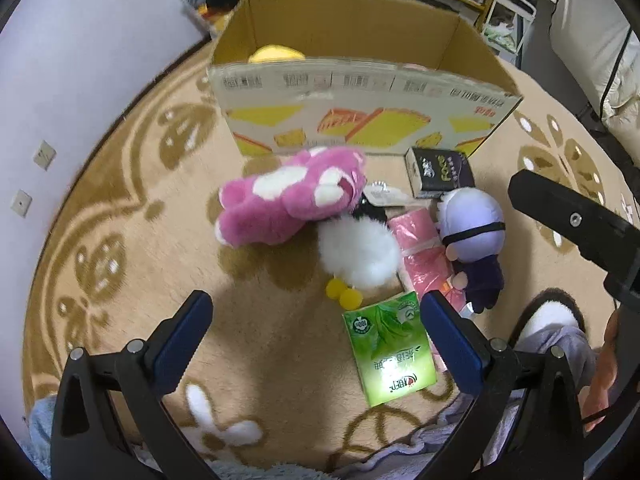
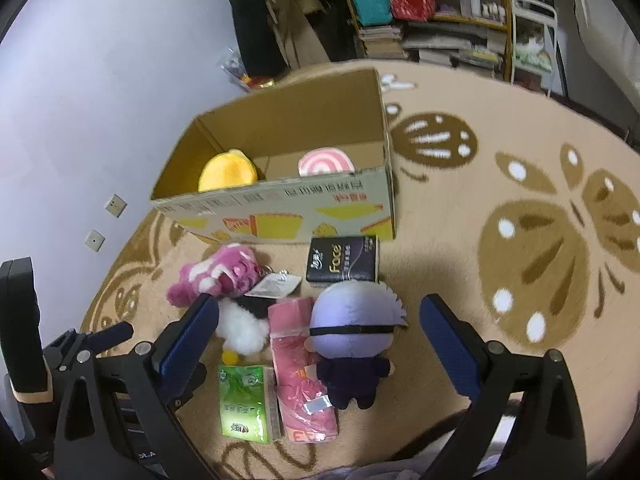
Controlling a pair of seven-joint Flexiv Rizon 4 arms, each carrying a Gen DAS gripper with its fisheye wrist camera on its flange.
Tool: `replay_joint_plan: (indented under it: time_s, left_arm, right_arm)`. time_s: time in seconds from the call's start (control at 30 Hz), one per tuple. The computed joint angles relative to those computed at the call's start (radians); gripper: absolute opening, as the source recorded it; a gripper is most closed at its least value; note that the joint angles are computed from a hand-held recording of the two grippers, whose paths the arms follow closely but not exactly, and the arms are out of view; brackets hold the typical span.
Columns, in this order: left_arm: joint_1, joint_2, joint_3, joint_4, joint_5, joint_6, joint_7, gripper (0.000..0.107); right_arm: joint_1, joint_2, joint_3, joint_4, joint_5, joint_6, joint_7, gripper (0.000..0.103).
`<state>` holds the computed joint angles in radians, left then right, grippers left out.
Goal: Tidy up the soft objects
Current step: 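Move both tools back over the remaining pile, then grasp green tissue pack with left tool while right tool grasps lavender plush doll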
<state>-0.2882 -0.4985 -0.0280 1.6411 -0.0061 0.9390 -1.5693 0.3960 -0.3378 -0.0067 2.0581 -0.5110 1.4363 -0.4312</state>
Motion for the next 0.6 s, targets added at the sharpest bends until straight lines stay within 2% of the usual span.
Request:
replay_joint_plan:
  time_s: [0.2,0.6]
  left_arm:
    - [0.010,-0.033,-0.016,-0.027,-0.029,-0.038,0.015,0.102]
    - [0.002,-0.086,-0.018,-0.080,-0.047,-0.125,0.040,0.102]
  right_arm:
    - [-0.066,-0.054,0.106,-0.069,0.147,-0.093,-0.108,0.102]
    - [-0.099,-0.136,0.175,-0.175,0.334,-0.247,-0.236,0.095]
